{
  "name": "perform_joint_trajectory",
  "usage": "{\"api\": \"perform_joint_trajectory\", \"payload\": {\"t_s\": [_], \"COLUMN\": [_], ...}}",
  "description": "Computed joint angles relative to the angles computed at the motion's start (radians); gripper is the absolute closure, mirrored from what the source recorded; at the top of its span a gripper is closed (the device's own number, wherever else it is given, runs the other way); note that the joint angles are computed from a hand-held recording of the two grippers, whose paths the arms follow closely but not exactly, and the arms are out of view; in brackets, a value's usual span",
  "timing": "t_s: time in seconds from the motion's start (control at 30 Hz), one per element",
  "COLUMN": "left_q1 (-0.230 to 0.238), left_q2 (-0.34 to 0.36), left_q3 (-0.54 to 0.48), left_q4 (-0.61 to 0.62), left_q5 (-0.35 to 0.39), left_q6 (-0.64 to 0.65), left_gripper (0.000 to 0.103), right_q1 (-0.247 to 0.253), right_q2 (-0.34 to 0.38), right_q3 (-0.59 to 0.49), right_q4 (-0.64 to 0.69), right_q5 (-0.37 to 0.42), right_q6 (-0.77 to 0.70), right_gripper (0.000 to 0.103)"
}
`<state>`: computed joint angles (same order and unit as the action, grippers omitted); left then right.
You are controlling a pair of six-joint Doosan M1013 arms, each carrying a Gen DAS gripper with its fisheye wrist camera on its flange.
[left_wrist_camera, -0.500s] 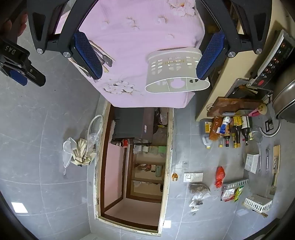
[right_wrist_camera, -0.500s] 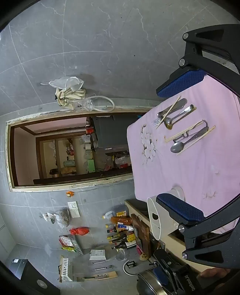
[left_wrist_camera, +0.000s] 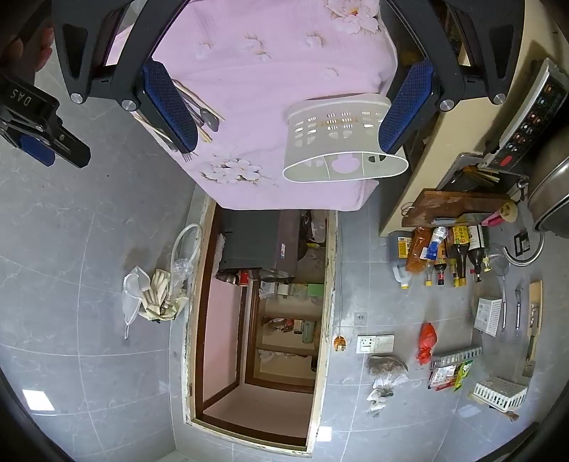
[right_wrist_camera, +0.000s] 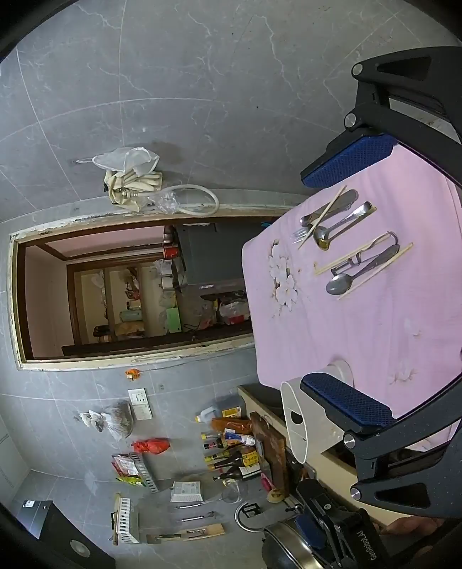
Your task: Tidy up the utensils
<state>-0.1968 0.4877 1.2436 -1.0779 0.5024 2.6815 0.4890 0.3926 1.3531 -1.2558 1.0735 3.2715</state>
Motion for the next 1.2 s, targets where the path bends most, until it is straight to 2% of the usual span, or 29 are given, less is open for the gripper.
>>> {"api": "perform_joint_trajectory", "payload": {"t_s": [1.2], "left_q1": [-0.002], "left_q2": [0.0], "left_q3": [-0.003], "left_q4": [0.016], "left_q5": [0.001], "left_q6": [-0.016], "left_gripper": [0.001], "right_q1": [-0.001], "right_q2": [0.004], "right_q3": [-0.007], "right_q4": [0.014], "right_q5": [0.0], "right_q6": [-0.008], "right_gripper": [0.001]}}
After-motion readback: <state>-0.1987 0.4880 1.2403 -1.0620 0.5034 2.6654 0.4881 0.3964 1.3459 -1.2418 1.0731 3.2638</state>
